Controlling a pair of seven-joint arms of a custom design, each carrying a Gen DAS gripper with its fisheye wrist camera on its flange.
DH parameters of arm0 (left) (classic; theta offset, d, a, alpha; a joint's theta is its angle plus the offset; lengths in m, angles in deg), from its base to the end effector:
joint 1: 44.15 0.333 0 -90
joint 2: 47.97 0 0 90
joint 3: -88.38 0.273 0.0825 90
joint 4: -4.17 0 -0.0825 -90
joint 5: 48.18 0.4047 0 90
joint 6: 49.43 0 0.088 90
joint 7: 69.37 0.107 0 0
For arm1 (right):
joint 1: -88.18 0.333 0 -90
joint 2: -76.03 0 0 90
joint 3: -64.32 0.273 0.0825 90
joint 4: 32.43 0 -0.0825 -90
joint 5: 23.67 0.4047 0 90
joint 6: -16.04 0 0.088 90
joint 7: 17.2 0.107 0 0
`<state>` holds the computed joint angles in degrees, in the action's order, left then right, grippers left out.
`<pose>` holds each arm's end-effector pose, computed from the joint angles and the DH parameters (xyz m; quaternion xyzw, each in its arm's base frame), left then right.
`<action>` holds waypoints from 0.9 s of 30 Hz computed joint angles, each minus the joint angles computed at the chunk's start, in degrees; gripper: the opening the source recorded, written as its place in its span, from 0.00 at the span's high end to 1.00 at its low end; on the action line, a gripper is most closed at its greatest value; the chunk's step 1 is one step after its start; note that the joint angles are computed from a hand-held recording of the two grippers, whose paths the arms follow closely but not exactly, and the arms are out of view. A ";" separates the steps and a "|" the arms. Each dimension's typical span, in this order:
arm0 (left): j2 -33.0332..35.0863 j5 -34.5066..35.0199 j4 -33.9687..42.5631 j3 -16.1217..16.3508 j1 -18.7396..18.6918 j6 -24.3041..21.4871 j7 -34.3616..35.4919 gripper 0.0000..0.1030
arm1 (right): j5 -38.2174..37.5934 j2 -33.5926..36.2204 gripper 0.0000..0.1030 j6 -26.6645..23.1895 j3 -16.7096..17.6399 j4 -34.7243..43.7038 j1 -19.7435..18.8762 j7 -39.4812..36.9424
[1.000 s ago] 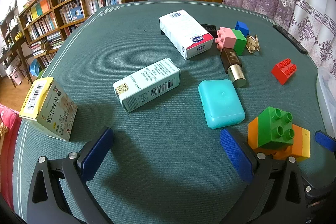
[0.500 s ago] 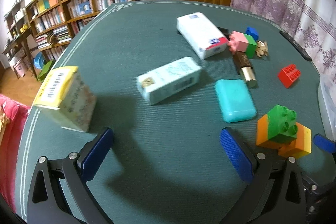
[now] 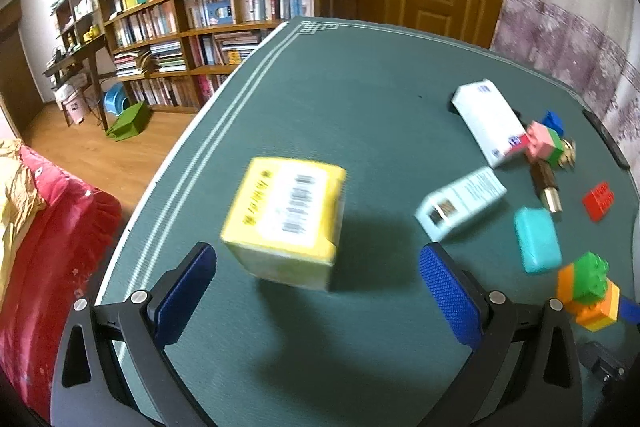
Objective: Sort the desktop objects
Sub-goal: 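Grasp the yellow ointment box with the left tool while the right tool grasps the orange-yellow block pair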
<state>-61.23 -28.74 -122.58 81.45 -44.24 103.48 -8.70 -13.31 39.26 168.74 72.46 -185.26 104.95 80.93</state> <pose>0.5516 -0.0808 0.5024 -0.7034 0.6147 -0.2328 0.2705 0.3994 0.1782 0.4615 -0.7226 0.6158 -0.1321 0.2850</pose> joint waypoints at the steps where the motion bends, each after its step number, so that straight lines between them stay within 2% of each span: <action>1: 0.35 -0.09 0.32 0.19 0.10 0.18 0.24 0.00 | 0.08 0.26 0.00 0.22 -0.06 0.14 0.07 -0.04; 8: 4.04 -1.85 3.59 1.30 0.65 1.07 4.24 0.00 | 0.18 0.90 0.01 1.46 0.05 0.40 -0.12 0.33; 11: 5.26 -3.70 4.51 1.50 0.46 1.49 5.88 0.06 | -0.16 0.97 0.03 2.25 0.35 0.45 -0.34 0.64; 13: 5.73 -5.60 4.74 1.74 0.23 1.51 7.58 0.16 | -0.68 1.12 0.06 2.65 0.69 0.54 -0.65 0.89; 16: 6.22 -8.50 4.97 1.97 -0.02 1.25 9.70 0.19 | -1.08 1.57 0.11 2.31 0.59 1.12 -0.75 0.87; 18: 6.24 -8.54 4.83 1.89 0.24 1.54 9.76 0.20 | -1.18 1.78 0.20 2.20 0.54 1.18 -0.73 0.87; 20: 6.03 -8.60 4.41 1.79 0.36 1.94 9.72 0.24 | -1.39 2.54 0.23 2.15 0.55 1.62 -0.89 0.90; 23: 5.82 -8.52 3.97 1.77 0.52 2.44 9.76 0.32 | -2.29 2.70 0.30 3.02 1.01 1.36 -1.48 1.26; 27: 5.37 -8.51 3.29 1.65 0.41 3.37 9.94 0.54 | -2.08 2.92 0.46 3.91 0.45 1.14 -0.84 0.38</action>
<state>-55.86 -37.24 -119.28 83.11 -43.83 106.85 1.24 -15.39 42.18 172.65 72.91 -184.12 104.11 81.30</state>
